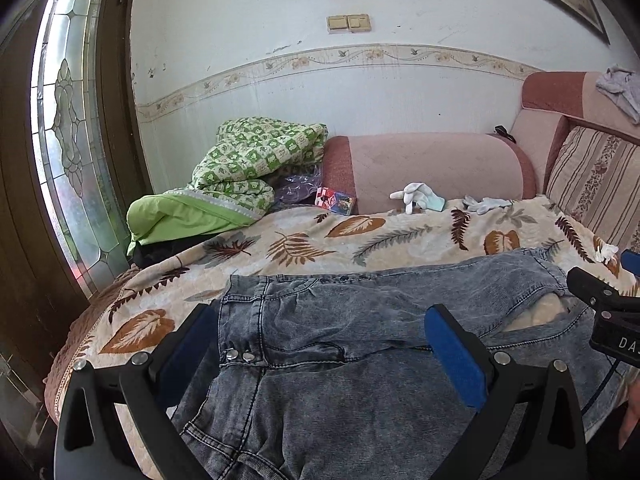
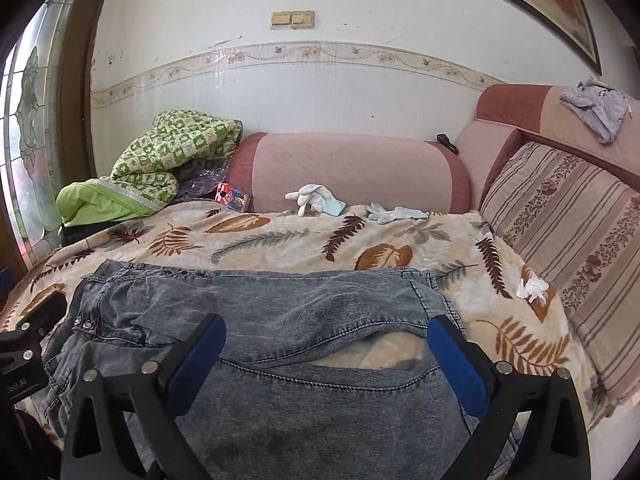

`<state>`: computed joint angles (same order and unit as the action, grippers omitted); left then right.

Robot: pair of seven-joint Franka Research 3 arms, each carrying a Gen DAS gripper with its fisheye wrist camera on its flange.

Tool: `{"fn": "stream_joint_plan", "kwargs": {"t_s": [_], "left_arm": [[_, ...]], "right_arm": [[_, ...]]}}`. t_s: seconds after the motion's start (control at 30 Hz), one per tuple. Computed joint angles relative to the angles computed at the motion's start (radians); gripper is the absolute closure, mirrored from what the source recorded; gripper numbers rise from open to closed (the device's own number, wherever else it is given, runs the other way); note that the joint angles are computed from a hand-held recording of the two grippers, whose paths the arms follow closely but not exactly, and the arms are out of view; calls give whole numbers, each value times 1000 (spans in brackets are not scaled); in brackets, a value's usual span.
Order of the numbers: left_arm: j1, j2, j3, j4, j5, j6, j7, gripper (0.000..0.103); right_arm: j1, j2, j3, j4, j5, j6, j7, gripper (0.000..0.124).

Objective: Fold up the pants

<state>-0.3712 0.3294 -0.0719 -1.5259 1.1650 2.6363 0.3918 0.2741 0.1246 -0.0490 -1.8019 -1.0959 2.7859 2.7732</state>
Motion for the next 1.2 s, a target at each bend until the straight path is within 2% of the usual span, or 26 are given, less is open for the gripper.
{"fn": "stream_joint_plan", "kwargs": {"t_s": [0.47,1.2], "left_arm": [[-6,-16,-7,-4,36,-41,-36,0],[0,6,-4,17,-10,-53,2,0]], "right_arm": [[0,-26,20,-16,10,22,-18,22],[10,-8,13,1,43,20,-58,22]]}}
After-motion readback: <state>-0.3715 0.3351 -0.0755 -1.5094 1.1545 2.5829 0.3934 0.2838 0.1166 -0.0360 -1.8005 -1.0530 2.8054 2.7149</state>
